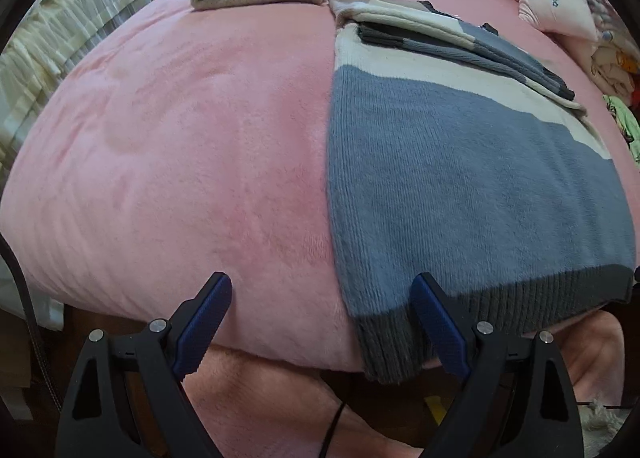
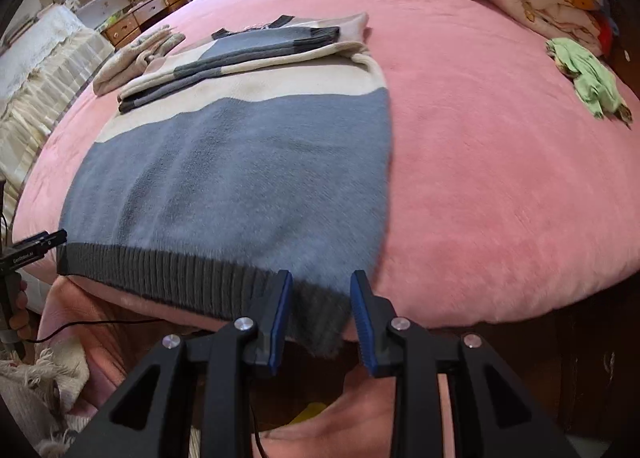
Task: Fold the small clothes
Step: 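Move both grippers to the dark grey ribbed hem of the sweater, then close both grippers on the dark grey hem ribbing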
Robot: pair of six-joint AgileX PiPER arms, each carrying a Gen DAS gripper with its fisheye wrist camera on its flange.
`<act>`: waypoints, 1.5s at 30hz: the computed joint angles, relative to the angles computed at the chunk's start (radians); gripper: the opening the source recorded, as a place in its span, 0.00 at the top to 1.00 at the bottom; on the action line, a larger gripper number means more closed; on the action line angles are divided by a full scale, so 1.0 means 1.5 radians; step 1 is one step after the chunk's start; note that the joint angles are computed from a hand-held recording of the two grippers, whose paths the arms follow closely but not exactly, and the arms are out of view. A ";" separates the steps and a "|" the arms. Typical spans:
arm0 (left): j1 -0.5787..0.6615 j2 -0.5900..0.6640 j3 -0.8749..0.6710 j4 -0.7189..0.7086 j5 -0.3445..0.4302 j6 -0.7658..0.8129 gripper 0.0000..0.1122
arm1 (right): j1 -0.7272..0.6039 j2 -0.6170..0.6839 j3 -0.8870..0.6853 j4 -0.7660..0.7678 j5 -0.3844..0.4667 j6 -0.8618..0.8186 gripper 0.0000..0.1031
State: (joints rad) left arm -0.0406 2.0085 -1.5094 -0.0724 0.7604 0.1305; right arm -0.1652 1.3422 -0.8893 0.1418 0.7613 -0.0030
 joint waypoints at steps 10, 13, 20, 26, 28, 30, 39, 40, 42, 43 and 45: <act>0.024 -0.001 0.033 -0.050 0.006 0.028 0.19 | -0.119 0.011 0.047 0.203 0.014 -0.170 0.70; 0.031 0.000 0.037 -0.063 0.011 0.036 0.19 | -0.118 0.043 0.042 0.241 0.012 -0.198 0.69; 0.058 -0.006 0.077 -0.136 0.019 0.125 0.19 | -0.106 0.090 0.051 0.288 0.000 -0.227 0.65; 0.056 0.020 0.067 -0.159 0.025 0.146 0.19 | -0.111 0.100 0.057 0.323 0.006 -0.258 0.71; 0.056 0.024 0.063 -0.165 0.025 0.145 0.19 | -0.109 0.093 0.061 0.321 0.003 -0.262 0.81; 0.059 0.020 0.070 -0.170 0.022 0.154 0.22 | -0.103 0.085 0.063 0.304 -0.002 -0.253 0.87; 0.039 0.017 0.053 -0.161 0.028 0.150 0.40 | -0.055 0.044 0.059 0.193 -0.026 -0.180 0.90; 0.040 0.018 0.049 -0.170 0.033 0.156 0.47 | -0.054 0.042 0.059 0.189 -0.027 -0.177 0.90; 0.043 0.020 0.039 -0.196 0.054 0.176 0.56 | -0.053 0.041 0.058 0.182 -0.026 -0.174 0.90; 0.030 0.025 0.032 -0.195 0.051 0.165 0.59 | -0.049 0.042 0.057 0.176 -0.028 -0.168 0.90; 0.025 0.028 0.030 -0.193 0.049 0.162 0.59 | -0.041 0.047 0.054 0.166 -0.030 -0.156 0.90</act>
